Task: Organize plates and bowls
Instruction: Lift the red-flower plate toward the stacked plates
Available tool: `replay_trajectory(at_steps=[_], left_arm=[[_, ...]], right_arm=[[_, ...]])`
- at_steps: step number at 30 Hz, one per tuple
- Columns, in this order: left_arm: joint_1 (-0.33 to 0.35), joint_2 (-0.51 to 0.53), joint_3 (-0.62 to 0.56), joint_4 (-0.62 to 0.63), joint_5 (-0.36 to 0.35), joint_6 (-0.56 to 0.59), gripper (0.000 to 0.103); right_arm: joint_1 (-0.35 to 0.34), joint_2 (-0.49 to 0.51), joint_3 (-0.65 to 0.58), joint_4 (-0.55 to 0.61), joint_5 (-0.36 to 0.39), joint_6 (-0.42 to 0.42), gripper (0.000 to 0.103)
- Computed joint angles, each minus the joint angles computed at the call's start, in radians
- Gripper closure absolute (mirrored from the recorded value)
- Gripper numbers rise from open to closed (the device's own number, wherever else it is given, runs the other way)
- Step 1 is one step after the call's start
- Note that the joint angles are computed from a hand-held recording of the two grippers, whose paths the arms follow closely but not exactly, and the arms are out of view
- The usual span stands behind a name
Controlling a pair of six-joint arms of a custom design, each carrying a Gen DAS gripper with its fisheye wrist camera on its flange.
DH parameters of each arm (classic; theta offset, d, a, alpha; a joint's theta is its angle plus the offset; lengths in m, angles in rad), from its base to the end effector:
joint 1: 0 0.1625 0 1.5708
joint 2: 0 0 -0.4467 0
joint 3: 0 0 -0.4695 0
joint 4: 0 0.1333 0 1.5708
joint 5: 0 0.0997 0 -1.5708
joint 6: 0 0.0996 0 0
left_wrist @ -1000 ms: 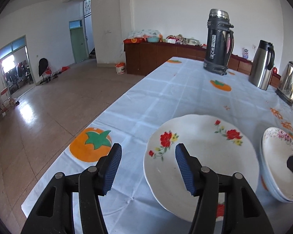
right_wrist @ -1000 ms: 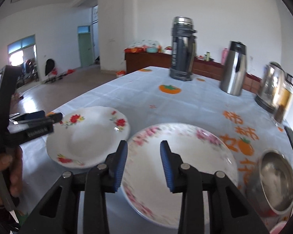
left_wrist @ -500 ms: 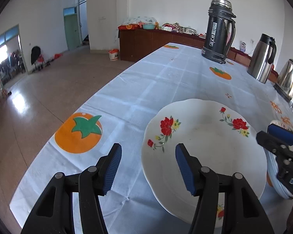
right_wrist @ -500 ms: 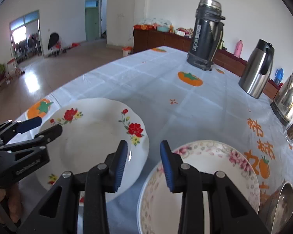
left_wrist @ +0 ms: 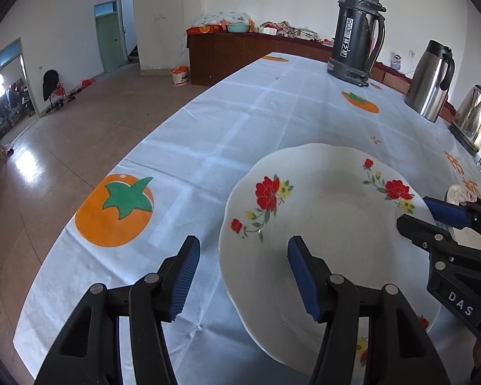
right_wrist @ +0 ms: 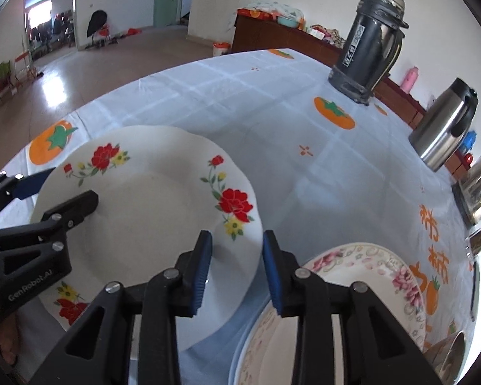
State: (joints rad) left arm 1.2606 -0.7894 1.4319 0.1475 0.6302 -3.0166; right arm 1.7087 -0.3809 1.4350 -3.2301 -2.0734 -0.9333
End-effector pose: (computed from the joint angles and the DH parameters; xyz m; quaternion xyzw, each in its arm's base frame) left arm 0.0018 -0.6947 0.0864 0.0096 0.8422 -0.3765 0.3859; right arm 0.1915 -0.7592 -0.0947 0.4081 -0.8329 0.1742 0.3306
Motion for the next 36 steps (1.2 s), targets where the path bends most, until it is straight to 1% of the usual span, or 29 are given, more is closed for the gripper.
replay_trajectory(at_steps=[4, 5, 9, 11, 12, 13, 15, 19, 23, 27, 33, 36], left_arm=[[0.0, 0.0, -0.001, -0.007, -0.028, -0.022, 0.043], [0.001, -0.001, 0.0, -0.008, -0.031, -0.027, 0.043], [0.0, -0.002, 0.003, -0.015, -0.05, -0.032, 0.046], [0.001, -0.006, 0.008, -0.019, -0.038, -0.026, 0.056], [0.001, -0.007, 0.009, -0.02, -0.033, -0.023, 0.059], [0.001, -0.008, 0.01, -0.021, -0.031, -0.019, 0.06], [0.001, -0.011, 0.013, -0.025, -0.033, -0.02, 0.062], [0.003, -0.018, 0.021, -0.031, -0.028, -0.026, 0.063], [0.002, -0.018, 0.02, -0.03, -0.027, -0.027, 0.063], [0.002, -0.021, 0.022, -0.035, -0.024, -0.035, 0.065], [0.003, -0.059, 0.071, -0.11, -0.011, -0.02, 0.067], [0.004, -0.065, 0.078, -0.124, -0.001, -0.012, 0.067]], right_arm=[[-0.018, -0.051, 0.036, 0.099, 0.09, 0.081, 0.07], [-0.021, -0.059, 0.046, 0.107, 0.105, 0.088, 0.07], [-0.024, -0.073, 0.083, 0.084, 0.129, 0.077, 0.07], [-0.025, -0.074, 0.091, 0.071, 0.134, 0.076, 0.071], [-0.026, -0.075, 0.092, 0.068, 0.138, 0.077, 0.074], [-0.027, -0.076, 0.095, 0.062, 0.142, 0.081, 0.077], [-0.029, -0.075, 0.101, 0.041, 0.148, 0.07, 0.078], [-0.035, -0.076, 0.111, 0.016, 0.17, 0.059, 0.078], [-0.035, -0.064, 0.12, -0.048, 0.174, 0.028, 0.078], [-0.036, -0.064, 0.126, -0.061, 0.184, 0.035, 0.078], [-0.039, -0.065, 0.146, -0.099, 0.208, 0.027, 0.079], [-0.039, -0.067, 0.155, -0.121, 0.216, 0.025, 0.079]])
